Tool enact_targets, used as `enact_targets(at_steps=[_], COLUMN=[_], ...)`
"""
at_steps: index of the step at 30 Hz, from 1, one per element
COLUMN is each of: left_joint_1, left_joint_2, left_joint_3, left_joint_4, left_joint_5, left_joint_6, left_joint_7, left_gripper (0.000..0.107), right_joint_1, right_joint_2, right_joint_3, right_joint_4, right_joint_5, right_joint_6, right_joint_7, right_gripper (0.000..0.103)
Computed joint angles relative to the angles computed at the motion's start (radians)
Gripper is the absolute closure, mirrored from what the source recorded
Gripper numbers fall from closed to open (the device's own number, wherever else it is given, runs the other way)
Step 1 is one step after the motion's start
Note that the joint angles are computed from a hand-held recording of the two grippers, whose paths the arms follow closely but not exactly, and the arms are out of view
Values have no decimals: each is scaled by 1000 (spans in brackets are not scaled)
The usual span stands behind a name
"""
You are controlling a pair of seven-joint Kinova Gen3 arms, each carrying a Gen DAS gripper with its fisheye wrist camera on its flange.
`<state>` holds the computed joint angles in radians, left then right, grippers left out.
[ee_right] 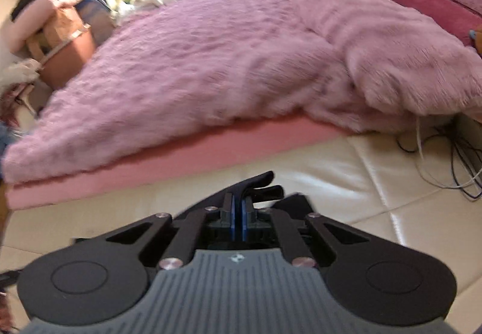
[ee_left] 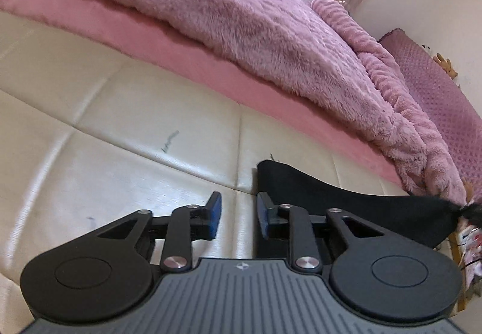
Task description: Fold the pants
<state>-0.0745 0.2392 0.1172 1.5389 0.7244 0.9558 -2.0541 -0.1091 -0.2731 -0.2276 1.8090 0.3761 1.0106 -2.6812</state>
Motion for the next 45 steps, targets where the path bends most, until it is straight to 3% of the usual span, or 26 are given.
enact_targets(at_steps=[7,13,15,17,18,24,27,33,39,42,45], left_joint_1=[31,65,73,86,79,240,213,151,119,74,62], left_joint_2=[80,131,123,111,114,72,79,88,106,108,85], left_joint_3=[23,43,51,56,77,4,22,-15,-61,-54,-51], left_joint_4=[-47,-70,-46,-30,-34,-68,-105,-186,-246,-240,-215], left_joint_5=[-8,-53,-56,-71,-91,-313,-370,-463,-603,-571,-558], left_joint_6=[28,37,4,-23,-21,-42,12,133,163,149,117], left_joint_7=[92,160,153,162,180,314,320,278,243,207,189], left_gripper=[63,62,63,77,95,101,101,101,101,96,90], right_joint_1=[5,4,2,-4,-7,-17,-37,-106,-218,-297,-337], right_joint_2=[84,114,115,123,126,129,145,165,188,213,229], right_joint_3=[42,87,85,85,85,76,74,55,0,-31,-73], right_joint_4=[142,233,242,239,237,222,193,153,144,134,114], right_joint_5=[28,12,24,34,38,37,26,-73,-174,-99,11], right_joint_6=[-81,-176,-188,-184,-180,-148,-110,-118,-213,-236,-192], right_joint_7=[-27,-41,-55,-38,-32,-89,-90,-55,-101,-199,-286], right_gripper=[103,103,103,103,103,103,101,101,103,103,96])
